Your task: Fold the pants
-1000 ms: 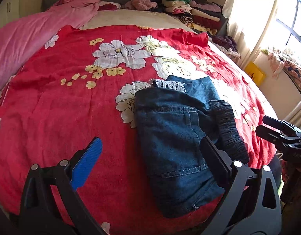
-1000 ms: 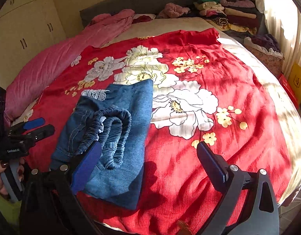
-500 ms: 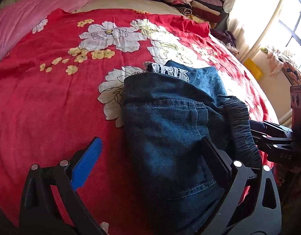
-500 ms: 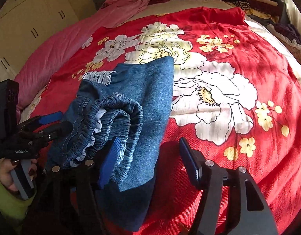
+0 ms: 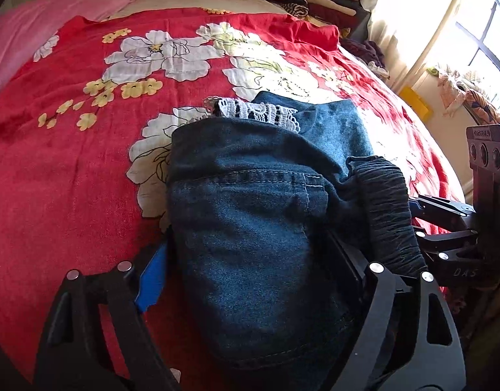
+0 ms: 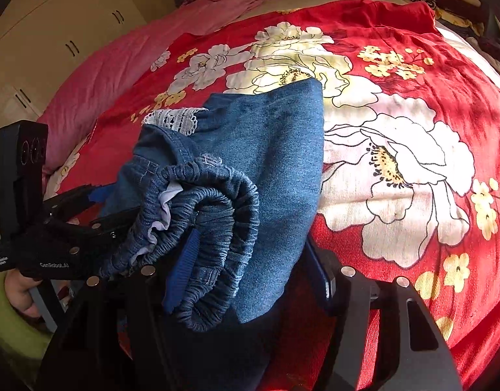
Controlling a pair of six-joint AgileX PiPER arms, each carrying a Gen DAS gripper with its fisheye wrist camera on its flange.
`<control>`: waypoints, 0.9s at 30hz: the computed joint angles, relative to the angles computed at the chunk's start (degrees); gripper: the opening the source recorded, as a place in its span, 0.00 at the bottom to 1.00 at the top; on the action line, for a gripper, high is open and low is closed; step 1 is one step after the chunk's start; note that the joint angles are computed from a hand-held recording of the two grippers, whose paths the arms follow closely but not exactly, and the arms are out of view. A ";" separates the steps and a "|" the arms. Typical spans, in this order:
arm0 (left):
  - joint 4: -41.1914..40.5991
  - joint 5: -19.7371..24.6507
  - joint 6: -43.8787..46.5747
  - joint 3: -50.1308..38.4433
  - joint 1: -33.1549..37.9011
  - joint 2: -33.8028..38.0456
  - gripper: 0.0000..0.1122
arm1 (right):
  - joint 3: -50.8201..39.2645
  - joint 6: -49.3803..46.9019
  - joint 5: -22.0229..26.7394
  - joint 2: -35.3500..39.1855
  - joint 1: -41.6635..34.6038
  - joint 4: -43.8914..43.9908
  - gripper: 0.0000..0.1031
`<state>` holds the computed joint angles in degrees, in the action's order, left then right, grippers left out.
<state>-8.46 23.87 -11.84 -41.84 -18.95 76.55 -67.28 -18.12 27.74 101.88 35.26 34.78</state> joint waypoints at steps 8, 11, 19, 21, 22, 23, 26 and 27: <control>-1.88 0.17 0.40 0.06 -0.44 -2.58 0.34 | 2.16 2.53 -3.94 -3.84 2.71 -2.91 0.22; -1.27 0.80 -0.18 -0.48 -0.28 -4.10 0.31 | 1.09 4.13 -3.68 -4.55 3.15 -4.95 0.20; 7.13 3.22 -7.29 -5.41 -1.80 -5.05 0.30 | -6.09 8.94 -2.06 -2.84 4.76 -11.91 0.19; 7.58 3.48 -7.41 -6.41 -1.31 -4.76 0.30 | -7.88 10.34 -1.96 -2.22 5.05 -13.80 0.19; 6.96 3.53 -6.66 -6.84 -0.73 -4.58 0.30 | -8.66 10.81 -1.91 -1.93 5.06 -14.50 0.19; 6.83 3.49 -6.32 -7.20 -0.34 -4.41 0.30 | -9.35 10.84 -1.77 -1.64 4.96 -14.68 0.19; 5.44 3.52 -4.28 -8.36 1.12 -3.67 0.30 | -11.61 10.51 -1.06 -0.45 4.43 -14.36 0.19; 4.83 3.44 -3.51 -8.68 1.62 -3.46 0.30 | -12.44 10.89 -0.79 0.02 4.36 -14.74 0.19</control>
<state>-3.63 27.31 -15.35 -50.52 -17.33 73.09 -79.71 -7.24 26.95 101.90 39.61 20.05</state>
